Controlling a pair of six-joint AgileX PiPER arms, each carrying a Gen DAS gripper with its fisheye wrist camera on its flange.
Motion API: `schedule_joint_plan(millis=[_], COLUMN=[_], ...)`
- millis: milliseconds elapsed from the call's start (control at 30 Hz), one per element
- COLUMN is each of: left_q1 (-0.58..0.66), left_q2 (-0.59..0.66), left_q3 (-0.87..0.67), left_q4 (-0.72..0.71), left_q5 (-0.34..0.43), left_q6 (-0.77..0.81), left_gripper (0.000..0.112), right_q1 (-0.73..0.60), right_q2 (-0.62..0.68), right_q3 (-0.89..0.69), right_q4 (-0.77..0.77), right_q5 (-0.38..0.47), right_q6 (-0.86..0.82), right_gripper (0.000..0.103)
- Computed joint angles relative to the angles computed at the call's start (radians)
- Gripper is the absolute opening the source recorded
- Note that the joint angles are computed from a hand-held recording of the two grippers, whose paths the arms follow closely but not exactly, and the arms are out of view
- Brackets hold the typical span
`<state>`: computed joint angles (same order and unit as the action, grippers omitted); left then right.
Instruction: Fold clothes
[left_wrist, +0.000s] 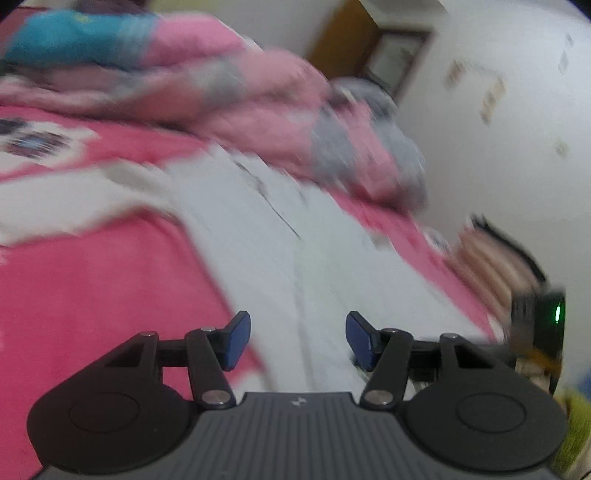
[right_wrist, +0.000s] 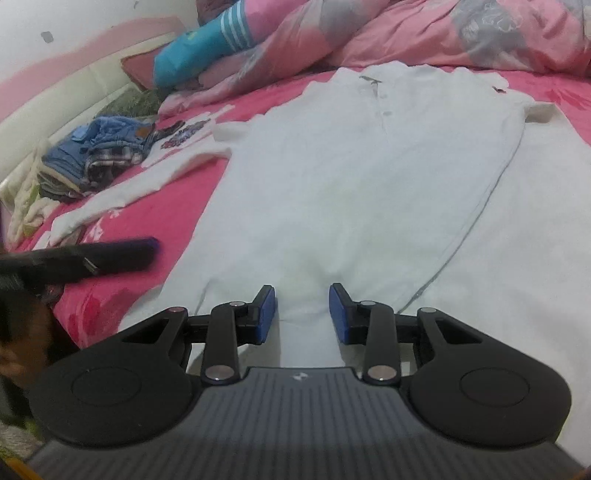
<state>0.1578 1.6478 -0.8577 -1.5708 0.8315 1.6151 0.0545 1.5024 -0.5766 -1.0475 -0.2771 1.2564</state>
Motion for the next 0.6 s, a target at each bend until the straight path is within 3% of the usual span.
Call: schedule_joint_plan(millis=[200,367,433,600], left_q1=[0.315,0.456,0.487,0.530], left_q2=[-0.057,0.069,0.147,0.264], left_q3=[-0.034,-0.186,-0.276,-0.390], left_q4=[-0.039,0.057,0.156,0.263], left_q5=[-0.086,-0.237,-0.234,-0.183], left_q6=[-0.132,-0.390,-0.547,-0.713], left_gripper=[0.059,0.061,0.059,0.055], right_q1=[-0.005,0.016,0.034,0.072], right_q2=[-0.034,-0.064,-0.075,-0.107], right_q3=[0.013,0.018,0.012,-0.004], right_q4=[-0.042,-0.091,-0.122,-0.260], right_q5=[-0.007,-0.001,0.020,0.081], right_q6=[0.107,0.194,0.231,0.391], right_gripper=[0.032,0.032,0.032,0.032])
